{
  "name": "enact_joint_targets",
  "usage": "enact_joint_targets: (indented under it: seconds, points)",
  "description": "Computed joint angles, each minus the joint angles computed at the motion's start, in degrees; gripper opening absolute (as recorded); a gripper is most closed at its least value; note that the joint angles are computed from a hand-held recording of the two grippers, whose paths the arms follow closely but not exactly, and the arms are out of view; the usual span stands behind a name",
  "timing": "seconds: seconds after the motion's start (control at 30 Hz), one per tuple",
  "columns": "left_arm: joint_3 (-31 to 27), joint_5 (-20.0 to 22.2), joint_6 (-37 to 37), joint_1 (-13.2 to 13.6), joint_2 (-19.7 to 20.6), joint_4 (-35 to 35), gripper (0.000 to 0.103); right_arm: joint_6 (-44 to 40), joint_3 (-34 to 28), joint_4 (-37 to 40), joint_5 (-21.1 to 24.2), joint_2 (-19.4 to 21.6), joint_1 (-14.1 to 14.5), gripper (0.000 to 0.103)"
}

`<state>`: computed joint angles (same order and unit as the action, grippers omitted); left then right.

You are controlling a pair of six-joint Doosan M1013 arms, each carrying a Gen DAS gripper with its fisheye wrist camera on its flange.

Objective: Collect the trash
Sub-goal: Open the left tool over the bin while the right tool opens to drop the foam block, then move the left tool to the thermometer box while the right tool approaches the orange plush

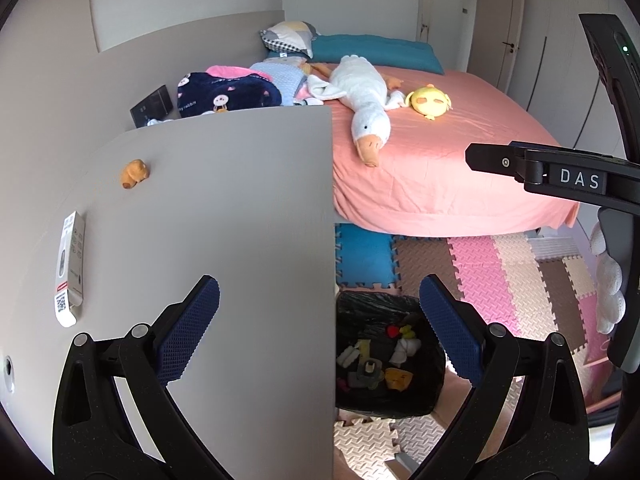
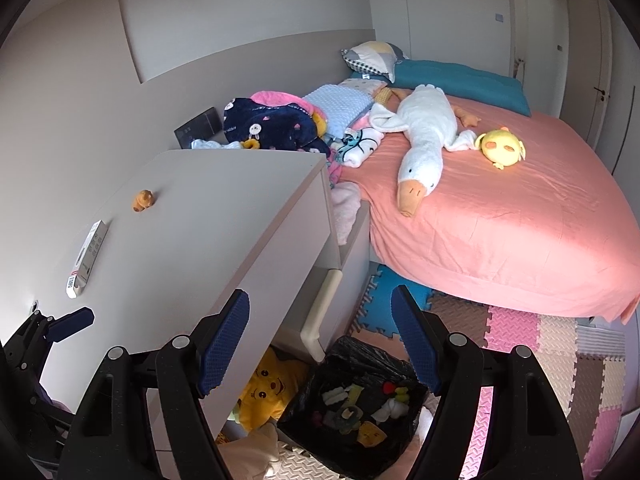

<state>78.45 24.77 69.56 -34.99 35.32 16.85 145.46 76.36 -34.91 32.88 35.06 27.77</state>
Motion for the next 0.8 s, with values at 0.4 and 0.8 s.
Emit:
enact_joint_targets:
  seconds: [0.4, 0.8]
  points:
    - [1.70, -0.48, -6.67, 2.71, -0.42, 4.34, 0.096, -7.59, -6.00, 6.17, -0.69, 4.13, 1.20, 0.074]
    - [2.97, 0.16, -13.63, 6.02, -0.76, 7.57, 0.096, -17.64, -14.92, 14.45, 2.29, 9.76, 2.46, 0.074]
